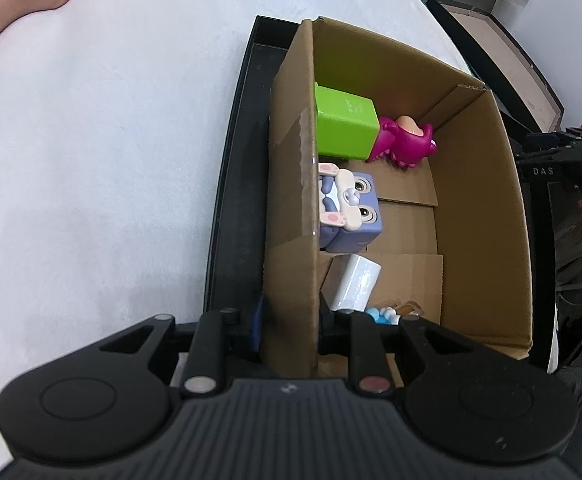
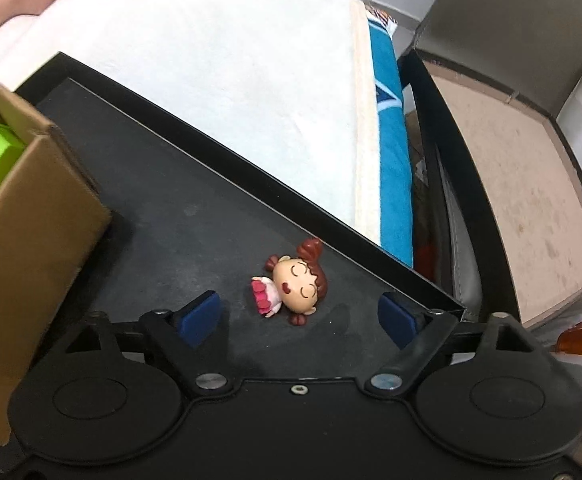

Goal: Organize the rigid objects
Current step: 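Grasp the girl doll with brown pigtails in the right gripper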

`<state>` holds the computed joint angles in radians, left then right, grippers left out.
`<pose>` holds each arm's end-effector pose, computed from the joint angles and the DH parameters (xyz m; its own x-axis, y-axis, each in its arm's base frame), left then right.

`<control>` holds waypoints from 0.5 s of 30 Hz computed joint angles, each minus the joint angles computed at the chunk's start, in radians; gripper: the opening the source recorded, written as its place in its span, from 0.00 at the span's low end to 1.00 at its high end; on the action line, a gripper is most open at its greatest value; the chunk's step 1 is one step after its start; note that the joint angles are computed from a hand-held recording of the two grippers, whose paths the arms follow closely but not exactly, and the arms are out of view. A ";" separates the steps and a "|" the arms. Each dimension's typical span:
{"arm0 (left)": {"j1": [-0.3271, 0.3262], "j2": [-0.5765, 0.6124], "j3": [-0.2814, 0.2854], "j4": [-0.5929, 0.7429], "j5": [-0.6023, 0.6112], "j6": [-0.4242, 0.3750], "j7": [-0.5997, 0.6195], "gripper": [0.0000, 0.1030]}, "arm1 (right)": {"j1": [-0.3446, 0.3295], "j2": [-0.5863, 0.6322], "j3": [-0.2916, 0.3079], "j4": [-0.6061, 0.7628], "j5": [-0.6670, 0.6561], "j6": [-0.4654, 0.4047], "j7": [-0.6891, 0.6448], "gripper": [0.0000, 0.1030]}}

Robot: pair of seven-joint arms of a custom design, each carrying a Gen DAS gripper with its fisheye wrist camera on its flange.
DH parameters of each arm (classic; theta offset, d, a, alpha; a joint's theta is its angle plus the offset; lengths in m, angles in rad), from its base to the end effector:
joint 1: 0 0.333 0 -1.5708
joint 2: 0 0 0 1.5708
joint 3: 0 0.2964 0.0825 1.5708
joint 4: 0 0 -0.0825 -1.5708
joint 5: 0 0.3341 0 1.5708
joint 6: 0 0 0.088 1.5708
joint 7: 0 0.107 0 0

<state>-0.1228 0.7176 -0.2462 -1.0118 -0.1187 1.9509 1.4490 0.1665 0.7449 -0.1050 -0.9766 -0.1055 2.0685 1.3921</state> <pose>0.6776 -0.2043 0.4565 -0.1596 -0.9406 0.2997 -0.9766 0.1062 -0.1868 0.7199 0.0678 0.4580 0.2666 -0.9356 0.2314 -0.8956 -0.3292 -0.2992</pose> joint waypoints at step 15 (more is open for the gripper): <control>-0.010 0.030 0.003 0.045 0.012 -0.024 -0.011 0.22 | -0.006 0.069 0.009 0.110 0.021 -0.076 -0.042 0.42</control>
<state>-0.1332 0.7475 -0.2429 -0.9664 -0.1069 1.9266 1.4382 0.1601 0.8137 -0.0959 -0.8662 -0.0846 1.9924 1.3504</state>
